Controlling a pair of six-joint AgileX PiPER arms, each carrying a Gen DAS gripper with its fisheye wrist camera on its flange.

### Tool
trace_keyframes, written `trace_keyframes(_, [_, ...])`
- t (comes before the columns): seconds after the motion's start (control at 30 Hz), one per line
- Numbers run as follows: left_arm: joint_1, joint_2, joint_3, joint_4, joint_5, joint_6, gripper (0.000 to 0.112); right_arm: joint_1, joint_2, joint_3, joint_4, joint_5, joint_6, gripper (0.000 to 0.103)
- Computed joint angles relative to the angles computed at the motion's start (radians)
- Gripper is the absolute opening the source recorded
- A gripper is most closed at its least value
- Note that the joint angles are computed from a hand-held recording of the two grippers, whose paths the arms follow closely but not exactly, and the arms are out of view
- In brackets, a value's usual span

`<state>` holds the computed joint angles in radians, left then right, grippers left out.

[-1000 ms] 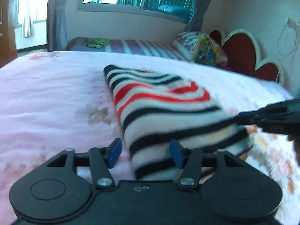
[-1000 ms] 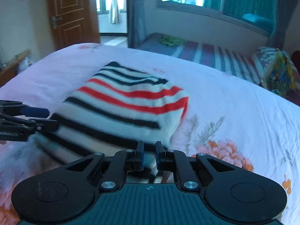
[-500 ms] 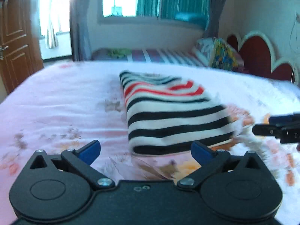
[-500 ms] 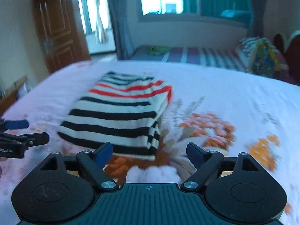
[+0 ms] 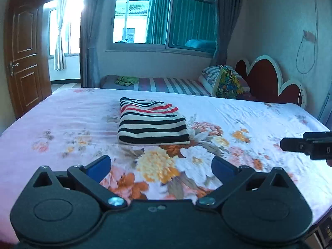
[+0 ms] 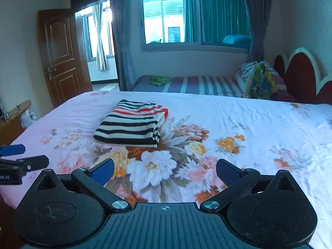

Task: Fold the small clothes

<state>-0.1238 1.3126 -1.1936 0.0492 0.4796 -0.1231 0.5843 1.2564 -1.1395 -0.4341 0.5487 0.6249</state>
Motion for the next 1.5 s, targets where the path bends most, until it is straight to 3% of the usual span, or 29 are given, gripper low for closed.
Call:
trace_keyframes(0.1, [-0.041, -0.075, 0.032, 0.106, 0.005, -0.111, 0.102, 0.079, -0.091, 0.033, -0.14, 0.076, 0.122, 0.103])
trace_keyframes(0.3, [-0.104, -0.16, 0.044, 0.25, 0.039, -0.238, 0.102, 0.19, -0.191, 0.069, -0.258, 0.164, 0.259, 0.103])
trace_keyframes(0.73, [-0.165, -0.219, 0.085, 0.421, 0.075, -0.42, 0.102, 0.192, -0.233, 0.092, -0.21, 0.145, 0.228, 0.103])
trace_keyframes(1.5, [-0.167, -0.206, 0.085, 0.439, 0.045, -0.425, 0.102, 0.162, -0.259, 0.108, -0.2, 0.129, 0.216, 0.103])
